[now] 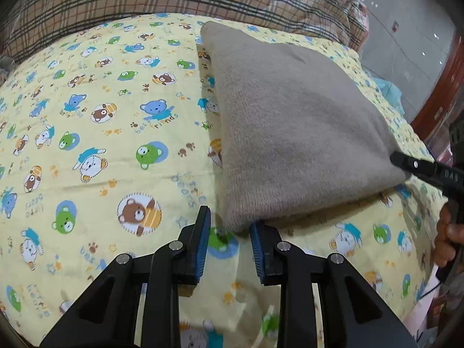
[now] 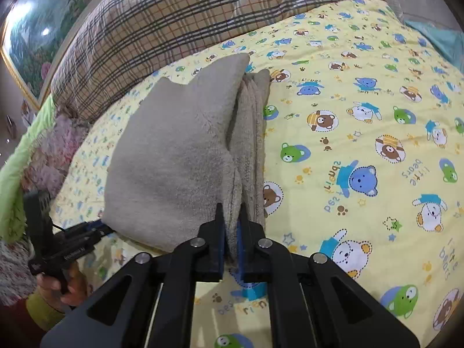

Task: Fold small clothes

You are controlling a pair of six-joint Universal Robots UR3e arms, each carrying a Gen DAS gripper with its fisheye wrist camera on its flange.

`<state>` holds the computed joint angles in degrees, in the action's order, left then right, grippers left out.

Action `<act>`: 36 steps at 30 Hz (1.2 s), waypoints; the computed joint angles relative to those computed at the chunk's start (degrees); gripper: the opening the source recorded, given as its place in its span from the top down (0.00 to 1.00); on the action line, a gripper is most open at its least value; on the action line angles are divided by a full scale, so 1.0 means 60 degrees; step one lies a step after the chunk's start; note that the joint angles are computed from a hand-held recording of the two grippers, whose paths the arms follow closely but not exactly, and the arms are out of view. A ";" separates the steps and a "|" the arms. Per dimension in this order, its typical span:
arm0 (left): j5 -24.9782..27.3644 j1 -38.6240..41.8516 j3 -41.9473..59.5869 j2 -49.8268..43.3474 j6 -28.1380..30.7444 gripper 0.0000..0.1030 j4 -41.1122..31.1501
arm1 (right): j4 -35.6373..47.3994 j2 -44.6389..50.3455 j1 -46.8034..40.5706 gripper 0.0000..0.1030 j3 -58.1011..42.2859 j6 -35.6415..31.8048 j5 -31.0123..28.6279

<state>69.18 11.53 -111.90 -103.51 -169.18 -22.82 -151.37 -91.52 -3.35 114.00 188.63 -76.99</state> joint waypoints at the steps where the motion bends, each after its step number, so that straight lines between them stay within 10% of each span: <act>1: -0.0142 0.0127 -0.0134 0.0238 0.0216 0.72 -0.0223 | 0.0104 -0.0094 0.0002 0.93 0.0000 0.0045 -0.0014; 5: -0.0777 0.0787 -0.0568 0.1210 0.0942 0.52 -0.1093 | 0.0627 -0.0458 0.0140 0.82 -0.0221 0.0157 -0.0462; 9: -0.1428 0.1393 -0.0250 0.1538 0.0751 0.31 -0.1478 | 0.0534 -0.0335 0.0240 0.39 -0.0769 0.0497 -0.0713; 16: -0.2097 0.1157 0.2887 -0.0448 -0.0334 0.24 -0.2997 | 0.0570 0.1549 0.0242 0.26 -0.2853 0.0491 0.0120; 33: -0.2366 0.0237 0.8487 -0.4995 -0.1817 0.05 -0.4722 | 0.1378 0.4238 -0.0918 0.25 -0.4780 0.0076 0.2337; 36: -0.1994 -0.0066 0.9000 -0.5403 -0.1639 0.08 -0.4498 | 0.1416 0.4351 -0.0954 0.44 -0.4860 -0.0071 0.2602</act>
